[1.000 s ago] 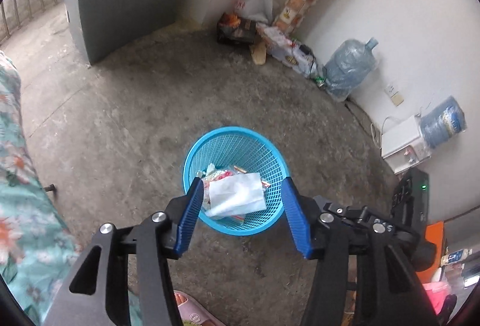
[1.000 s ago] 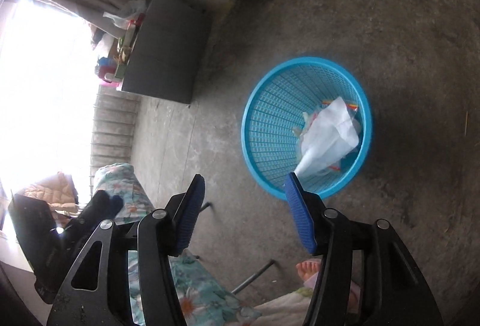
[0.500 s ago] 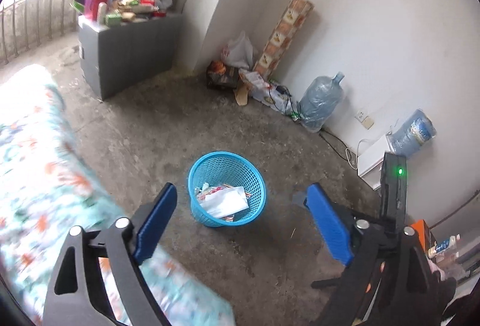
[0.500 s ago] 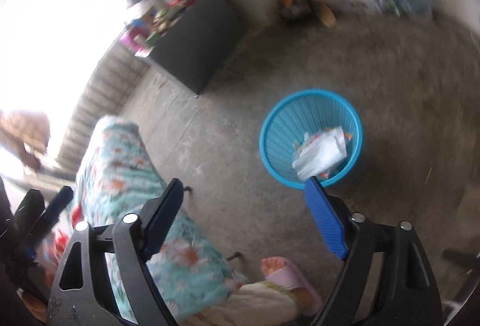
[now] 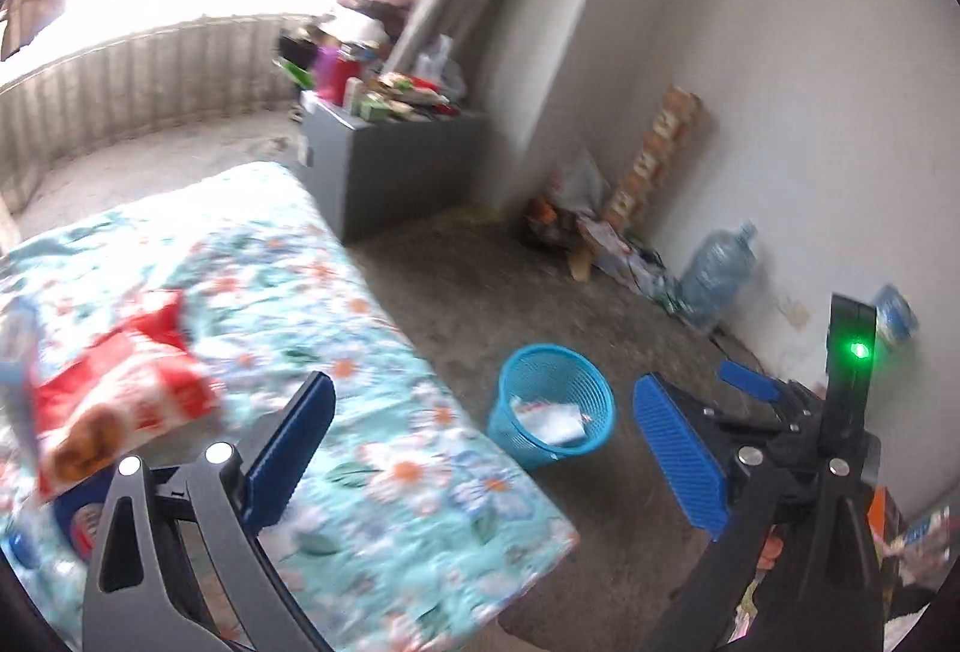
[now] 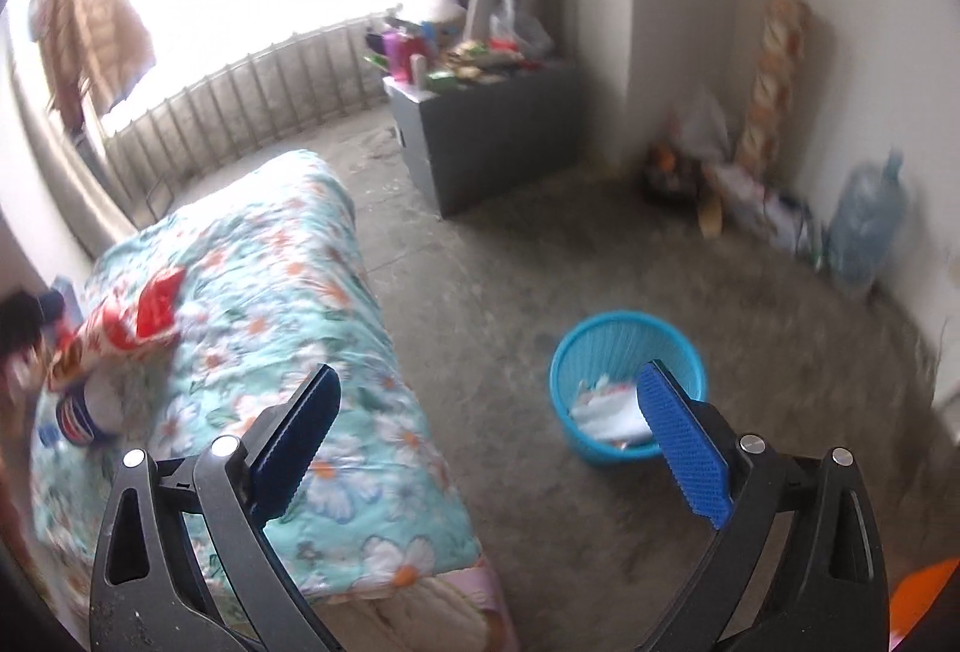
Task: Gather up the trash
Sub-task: 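Move both open tools back over the quilt toward the remaining trash, then grasp the blue medicine box with the left tool while the right tool grasps the red snack packet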
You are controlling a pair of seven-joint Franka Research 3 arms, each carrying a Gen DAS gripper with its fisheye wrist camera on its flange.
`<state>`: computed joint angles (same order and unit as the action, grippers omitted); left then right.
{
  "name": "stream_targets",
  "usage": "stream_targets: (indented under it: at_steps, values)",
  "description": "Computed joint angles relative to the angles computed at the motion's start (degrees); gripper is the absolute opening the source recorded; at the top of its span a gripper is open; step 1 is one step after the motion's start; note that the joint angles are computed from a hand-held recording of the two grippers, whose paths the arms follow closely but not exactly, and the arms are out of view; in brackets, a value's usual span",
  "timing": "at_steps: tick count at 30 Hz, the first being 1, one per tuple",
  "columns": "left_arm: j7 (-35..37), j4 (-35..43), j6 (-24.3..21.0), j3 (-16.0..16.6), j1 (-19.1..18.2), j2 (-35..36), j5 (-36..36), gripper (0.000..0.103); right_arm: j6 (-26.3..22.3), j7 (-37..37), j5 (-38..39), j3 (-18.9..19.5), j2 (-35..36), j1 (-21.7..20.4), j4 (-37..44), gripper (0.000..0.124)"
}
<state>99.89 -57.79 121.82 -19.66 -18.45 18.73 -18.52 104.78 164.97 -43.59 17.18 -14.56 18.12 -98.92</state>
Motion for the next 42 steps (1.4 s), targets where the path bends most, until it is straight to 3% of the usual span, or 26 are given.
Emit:
stream_targets:
  at_steps: [3, 7, 9, 12, 13, 17, 20, 22, 25, 32, 36, 40, 42]
  values:
    - [2.3, -7.5, 4.8, 0.9, 2.9, -5.6, -2.6, 0.098, -3.6, -1.6, -4.7, 2.2, 4.1, 1.0, 5.1, 0.095]
    - [5.5, -13.5, 7.4, 2.5, 5.9, -10.5, -7.6, 0.098, -8.0, -3.1, -13.1, 3.3, 9.5, 4.8, 11.3, 0.095]
    - [6.1, -15.5, 7.9, 3.4, 6.8, -12.1, -9.4, 0.098, -4.5, -3.5, -14.0, 1.8, 9.3, 6.2, 10.8, 0.095]
    - [7.0, -18.5, 8.4, 4.9, 8.0, -14.6, -12.0, 0.098, 6.5, -4.5, -11.0, -1.6, 7.2, 7.3, 8.0, 0.095]
    - [7.4, -19.3, 8.7, 5.4, 8.3, -15.3, -13.0, 0.098, 8.1, -4.8, -10.5, -1.8, 7.4, 7.3, 8.1, 0.095]
    - [9.1, -24.1, 11.5, 7.5, 9.1, -18.7, -16.3, 0.098, 9.0, -7.0, -10.7, -2.0, 10.9, 8.2, 11.6, 0.095]
    - [9.9, -26.5, 13.0, 9.0, 9.5, -20.2, -17.5, 0.098, 11.4, -11.4, -5.4, -3.6, 13.8, 9.3, 14.9, 0.095]
    - [10.3, -27.3, 13.2, 10.0, 9.8, -20.8, -18.5, 0.098, 10.1, -13.9, -3.3, -4.3, 16.8, 10.8, 18.6, 0.095]
    - [10.8, -28.4, 13.8, 11.0, 10.4, -21.4, -19.4, 0.098, 3.8, -16.6, -5.3, -5.4, 22.6, 14.4, 26.0, 0.095]
    - [12.3, -29.9, 15.0, 12.3, 11.1, -21.9, -22.0, 0.098, -5.3, -24.1, -7.9, -10.1, 30.6, 20.7, 36.9, 0.095]
    - [13.0, -29.8, 15.3, 12.4, 11.5, -21.5, -22.9, 0.098, -5.9, -25.9, -8.0, -13.2, 31.8, 23.0, 38.3, 0.095]
    - [13.2, -29.6, 15.5, 12.3, 11.8, -20.9, -23.4, 0.098, 0.6, -23.4, -0.2, -14.0, 28.8, 20.5, 34.3, 0.095]
    - [13.4, -29.8, 16.0, 12.2, 12.0, -20.9, -23.5, 0.098, -1.1, -24.4, 2.1, -14.0, 30.2, 20.2, 36.2, 0.095]
